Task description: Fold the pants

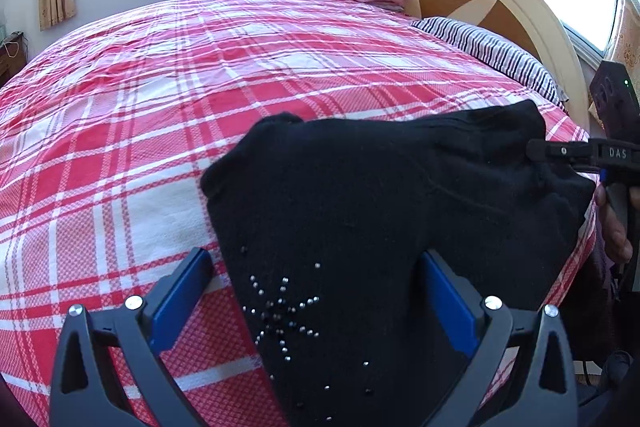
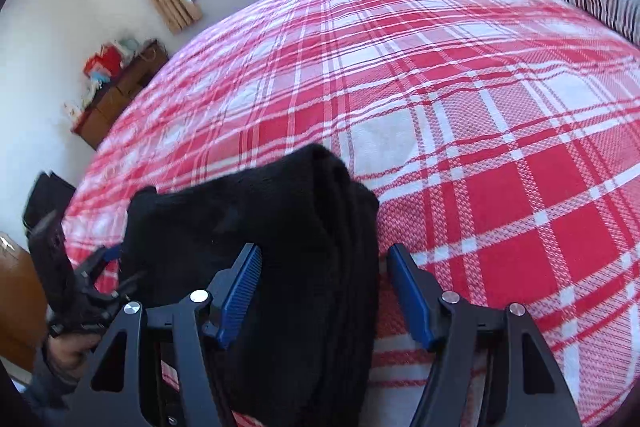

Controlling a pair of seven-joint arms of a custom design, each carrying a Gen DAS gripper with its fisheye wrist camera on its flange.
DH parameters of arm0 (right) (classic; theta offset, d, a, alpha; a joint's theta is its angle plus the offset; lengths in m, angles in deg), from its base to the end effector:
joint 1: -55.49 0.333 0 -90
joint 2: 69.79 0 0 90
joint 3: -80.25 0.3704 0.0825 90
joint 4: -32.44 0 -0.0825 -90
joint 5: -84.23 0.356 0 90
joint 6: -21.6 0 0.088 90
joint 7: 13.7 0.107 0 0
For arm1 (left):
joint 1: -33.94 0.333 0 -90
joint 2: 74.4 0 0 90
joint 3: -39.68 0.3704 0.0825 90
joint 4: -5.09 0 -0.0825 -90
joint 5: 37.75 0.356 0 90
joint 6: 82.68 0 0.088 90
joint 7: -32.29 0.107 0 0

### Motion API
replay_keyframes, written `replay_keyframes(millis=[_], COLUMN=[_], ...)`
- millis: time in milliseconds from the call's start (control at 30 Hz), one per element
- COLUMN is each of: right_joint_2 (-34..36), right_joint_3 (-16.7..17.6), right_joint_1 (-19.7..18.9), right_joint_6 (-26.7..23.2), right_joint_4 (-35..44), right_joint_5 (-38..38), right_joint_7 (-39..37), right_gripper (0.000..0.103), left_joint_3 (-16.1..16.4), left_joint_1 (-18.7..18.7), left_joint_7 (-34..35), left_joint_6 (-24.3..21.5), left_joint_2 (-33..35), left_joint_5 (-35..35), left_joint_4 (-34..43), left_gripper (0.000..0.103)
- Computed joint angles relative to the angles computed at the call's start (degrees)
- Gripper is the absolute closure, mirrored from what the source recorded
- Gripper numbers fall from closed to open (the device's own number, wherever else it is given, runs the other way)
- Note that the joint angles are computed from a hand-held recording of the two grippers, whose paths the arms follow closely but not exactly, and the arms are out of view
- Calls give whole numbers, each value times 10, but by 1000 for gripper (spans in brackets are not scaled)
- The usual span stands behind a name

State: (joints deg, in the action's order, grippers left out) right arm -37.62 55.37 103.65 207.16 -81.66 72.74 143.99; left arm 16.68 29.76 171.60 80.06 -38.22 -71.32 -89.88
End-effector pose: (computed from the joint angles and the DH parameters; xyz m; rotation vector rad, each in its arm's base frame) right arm 0.5855 0.3211 0.3480 -1.3124 2.0276 -0.3057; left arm 0.6887 -0.2493 0.3799 -1.2119 2.5252 -1.0789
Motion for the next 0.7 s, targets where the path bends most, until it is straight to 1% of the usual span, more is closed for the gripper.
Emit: replay_keyframes(millis=[33, 67, 100, 200, 300, 367, 400, 467, 500, 533, 567, 600, 667, 700], right_joint_2=[-1, -4, -6, -3, -5, -11, -13, -9, -6, -4, -3, -3, -4, -5], right_joint_3=[8, 27, 38, 42, 59, 88, 102, 109, 108, 97, 83, 80, 108, 118], right_joint_1=[-7, -23, -31, -33, -47, -72, -84, -90, -89, -78, -64, -60, -84, -91], right_joint_6=[6, 17, 27, 23, 34, 36, 34, 31, 34, 41, 47, 56, 89, 98], right_joint_4=[-1, -4, -9, -5, -10, -12, -12, -8, -7, -8, -10, -14, -22, -25], right_joint_5=[1, 2, 5, 17, 26, 29, 28, 29, 33, 38, 44, 49, 59, 64], right_joint_7=[0, -4, -7, -21, -33, -44, -52, -62, -63, -63, -66, -70, -77, -82], right_gripper=[47, 55, 55, 56, 56, 56, 56, 56, 56, 56, 57, 60, 64, 64], left_joint_3=[3, 2, 3, 0, -12, -29, -33, -35, -33, -33, -35, -35, -33, -28], left_joint_1=[-1, 0, 0, 1, 13, 32, 36, 38, 36, 36, 38, 40, 44, 42], left_joint_7=[-4, -5, -5, -1, 12, 34, 44, 62, 66, 72, 77, 80, 79, 75], left_joint_6=[-7, -11, -14, -12, -22, -37, -41, -40, -41, -42, -44, -52, -74, -86], left_joint_2=[0, 0, 0, 1, 2, 0, -1, -1, -1, -2, -4, -5, -9, -10], left_joint_5=[2, 2, 2, -1, -14, -35, -44, -59, -64, -70, -78, -85, -100, -105], left_joint_4=[3, 4, 5, 5, 6, 3, 2, -1, 0, 0, -1, 0, 2, 4], left_gripper=[0, 0, 0, 0, 0, 0, 0, 0, 0, 6, 17, 21, 32, 34])
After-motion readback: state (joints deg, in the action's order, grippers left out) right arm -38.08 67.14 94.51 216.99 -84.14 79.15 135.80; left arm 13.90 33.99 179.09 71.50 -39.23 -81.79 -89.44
